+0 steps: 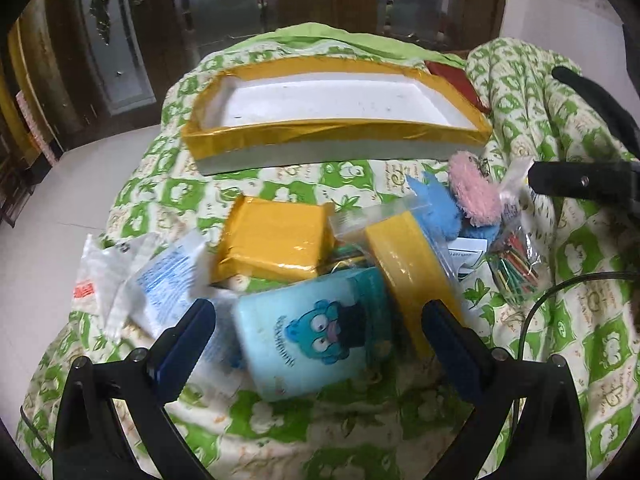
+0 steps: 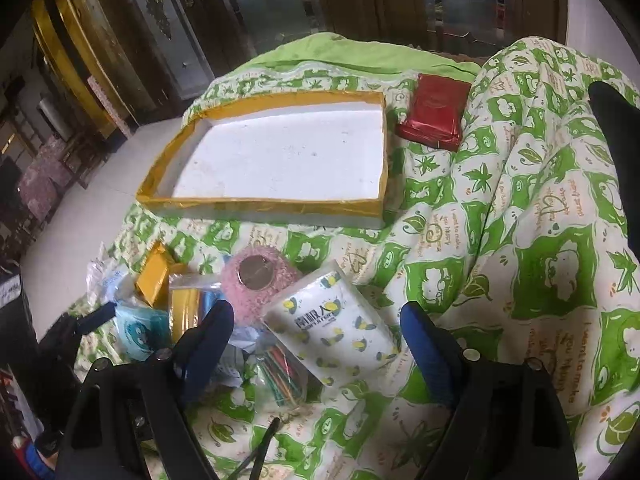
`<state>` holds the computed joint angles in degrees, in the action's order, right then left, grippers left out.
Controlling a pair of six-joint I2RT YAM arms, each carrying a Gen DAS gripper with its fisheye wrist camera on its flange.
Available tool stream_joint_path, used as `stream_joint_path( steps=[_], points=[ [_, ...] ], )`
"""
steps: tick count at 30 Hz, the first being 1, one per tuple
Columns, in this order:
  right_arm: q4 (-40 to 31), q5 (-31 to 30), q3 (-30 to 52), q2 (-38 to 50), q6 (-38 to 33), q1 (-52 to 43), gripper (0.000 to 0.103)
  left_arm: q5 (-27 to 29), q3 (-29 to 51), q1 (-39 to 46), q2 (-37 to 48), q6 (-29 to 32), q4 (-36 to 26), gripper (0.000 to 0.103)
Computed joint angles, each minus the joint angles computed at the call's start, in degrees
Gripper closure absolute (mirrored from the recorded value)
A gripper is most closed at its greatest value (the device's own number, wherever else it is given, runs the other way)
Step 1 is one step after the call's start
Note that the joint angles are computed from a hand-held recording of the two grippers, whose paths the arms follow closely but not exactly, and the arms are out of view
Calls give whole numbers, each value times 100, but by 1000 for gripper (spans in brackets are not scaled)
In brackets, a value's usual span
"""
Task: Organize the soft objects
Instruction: 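Close left tool on the blue tissue pack while right tool grasps the white tissue pack, then lift and carry the blue pack with left tool while right tool carries the white pack to the foam tray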
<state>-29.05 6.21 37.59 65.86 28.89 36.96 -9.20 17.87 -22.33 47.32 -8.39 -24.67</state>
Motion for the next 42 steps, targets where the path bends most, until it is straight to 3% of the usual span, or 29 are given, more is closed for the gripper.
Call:
stream_joint_path(
  steps=[6, 10, 12, 14, 16, 22, 42],
  points=[
    [-90, 243, 167, 614, -208, 135, 15, 128, 75, 65, 263, -43, 140, 1],
    [183, 140, 148, 909, -333, -6, 15, 302, 53, 129, 299, 6, 161, 17],
    [307, 36, 206, 1099, -426, -115, 19, 358, 66, 149, 333, -12, 178, 19],
    [344, -109, 262, 1213, -488, -201, 34, 337, 51, 124, 291, -55, 176, 25],
    [410, -149, 235, 1239, -494, -243, 41, 422, 25, 183, 253, -55, 164, 29],
    [496, -105, 158, 1128, -424, -179, 44, 568, -66, 279, -32, -28, 23, 43],
    [759, 69, -227, 430, -193, -80, 45, 1191, -100, 749, -1194, 1, -635, 44]
  ],
)
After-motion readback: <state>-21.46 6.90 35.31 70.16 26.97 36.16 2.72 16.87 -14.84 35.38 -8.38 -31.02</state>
